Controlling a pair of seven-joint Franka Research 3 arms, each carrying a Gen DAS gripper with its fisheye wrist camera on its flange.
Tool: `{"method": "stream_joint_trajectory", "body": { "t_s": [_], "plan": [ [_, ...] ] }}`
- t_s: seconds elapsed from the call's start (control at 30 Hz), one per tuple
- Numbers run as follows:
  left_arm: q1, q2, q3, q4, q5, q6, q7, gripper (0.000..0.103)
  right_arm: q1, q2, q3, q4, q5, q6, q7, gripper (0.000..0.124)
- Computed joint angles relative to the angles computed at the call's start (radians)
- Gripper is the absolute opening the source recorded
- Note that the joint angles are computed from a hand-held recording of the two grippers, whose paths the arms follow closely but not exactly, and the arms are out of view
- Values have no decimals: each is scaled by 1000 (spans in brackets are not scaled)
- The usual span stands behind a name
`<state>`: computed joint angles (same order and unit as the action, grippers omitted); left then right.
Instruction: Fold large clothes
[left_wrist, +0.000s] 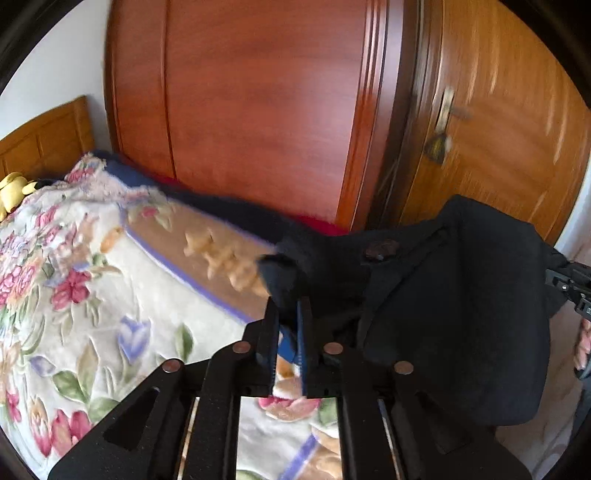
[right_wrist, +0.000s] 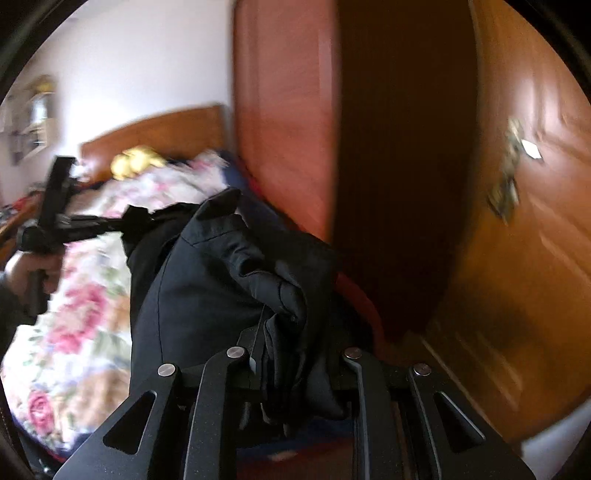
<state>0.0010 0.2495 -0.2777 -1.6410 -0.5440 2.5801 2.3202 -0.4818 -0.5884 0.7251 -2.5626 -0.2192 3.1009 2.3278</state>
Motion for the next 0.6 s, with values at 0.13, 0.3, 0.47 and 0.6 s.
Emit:
{"method": "stream_joint_trajectory", "body": {
  "t_s": [0.13, 0.3, 0.47, 0.6],
  "plan": [
    [-26, 21, 4, -42, 107, 73, -60, 13, -157, 76, 145, 50, -54, -135, 105, 32],
    [27, -40, -25, -129, -19, 74, 61, 27, -226, 11, 217, 82, -132, -196, 275, 65],
    [35, -130, 1, -223, -209, 42, 202, 34, -211, -150, 208, 63, -174, -223, 390, 72],
    [15, -209, 46, -309, -357, 41, 324, 47, -190, -196, 208, 51, -209, -69, 406, 72]
  ]
}}
